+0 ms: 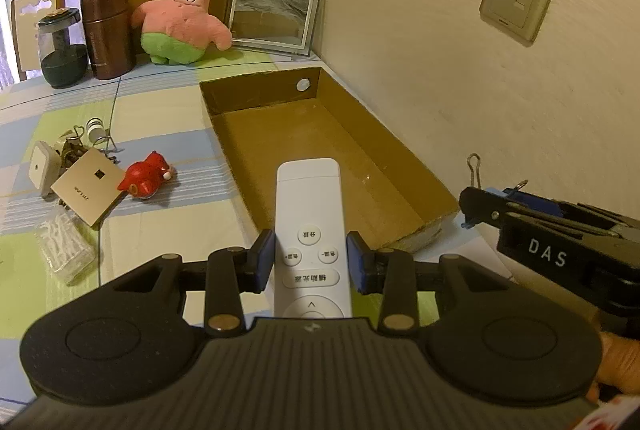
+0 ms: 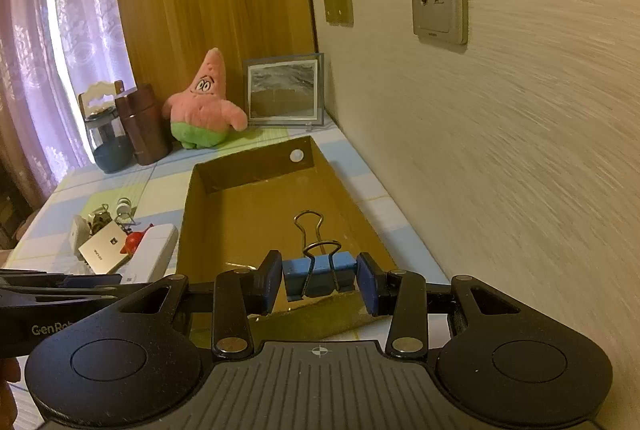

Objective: Organize rigid objects
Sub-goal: 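Carry remote and clip to the cardboard box while the left tool releases the remote inside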

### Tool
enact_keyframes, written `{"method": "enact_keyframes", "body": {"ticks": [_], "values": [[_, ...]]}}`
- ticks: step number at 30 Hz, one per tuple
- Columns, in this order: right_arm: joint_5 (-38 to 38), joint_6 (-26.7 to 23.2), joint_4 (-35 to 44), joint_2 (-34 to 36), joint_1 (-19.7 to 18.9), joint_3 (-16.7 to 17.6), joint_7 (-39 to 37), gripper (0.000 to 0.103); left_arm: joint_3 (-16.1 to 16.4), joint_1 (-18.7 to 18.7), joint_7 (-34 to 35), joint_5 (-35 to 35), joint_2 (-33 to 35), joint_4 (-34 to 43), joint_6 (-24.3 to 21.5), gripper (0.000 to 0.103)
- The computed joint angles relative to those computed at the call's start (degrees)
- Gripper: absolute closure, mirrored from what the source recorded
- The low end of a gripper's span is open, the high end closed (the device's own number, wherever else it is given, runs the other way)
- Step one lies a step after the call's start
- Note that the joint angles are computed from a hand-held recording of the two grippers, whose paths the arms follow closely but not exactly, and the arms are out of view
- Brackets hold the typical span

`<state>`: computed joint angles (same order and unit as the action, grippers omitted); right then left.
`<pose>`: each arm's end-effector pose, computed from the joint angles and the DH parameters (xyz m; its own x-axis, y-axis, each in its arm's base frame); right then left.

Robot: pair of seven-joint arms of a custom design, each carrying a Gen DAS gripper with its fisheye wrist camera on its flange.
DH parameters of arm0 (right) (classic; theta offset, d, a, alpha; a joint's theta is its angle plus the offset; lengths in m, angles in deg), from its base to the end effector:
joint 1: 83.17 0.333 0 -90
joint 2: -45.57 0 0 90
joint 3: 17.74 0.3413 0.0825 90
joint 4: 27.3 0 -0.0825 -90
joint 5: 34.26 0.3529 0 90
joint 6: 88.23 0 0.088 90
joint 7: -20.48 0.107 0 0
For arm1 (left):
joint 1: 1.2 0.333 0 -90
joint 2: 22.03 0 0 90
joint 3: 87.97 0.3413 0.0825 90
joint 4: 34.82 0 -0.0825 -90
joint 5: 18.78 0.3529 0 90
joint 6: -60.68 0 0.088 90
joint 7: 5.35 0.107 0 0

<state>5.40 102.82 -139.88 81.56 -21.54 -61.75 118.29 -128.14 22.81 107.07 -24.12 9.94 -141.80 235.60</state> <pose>0.6064 0.2111 0.3894 -0.1737 -0.9698 -0.1714 -0.5262 0.2385 -0.8162 0.6671 -0.1037 0.4012 -0.4115 -0.8997 0.1453 -0.6780 0.1957 -0.7086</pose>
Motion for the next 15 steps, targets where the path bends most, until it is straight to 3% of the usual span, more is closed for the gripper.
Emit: {"method": "enact_keyframes", "body": {"ticks": [15], "values": [[-11.45, -5.33, 10.94, 1.96, -16.81, 11.68, 1.44, 0.066, 8.90, -10.40, -4.90, -0.74, 5.59, 12.85, -6.09, 0.070]]}}
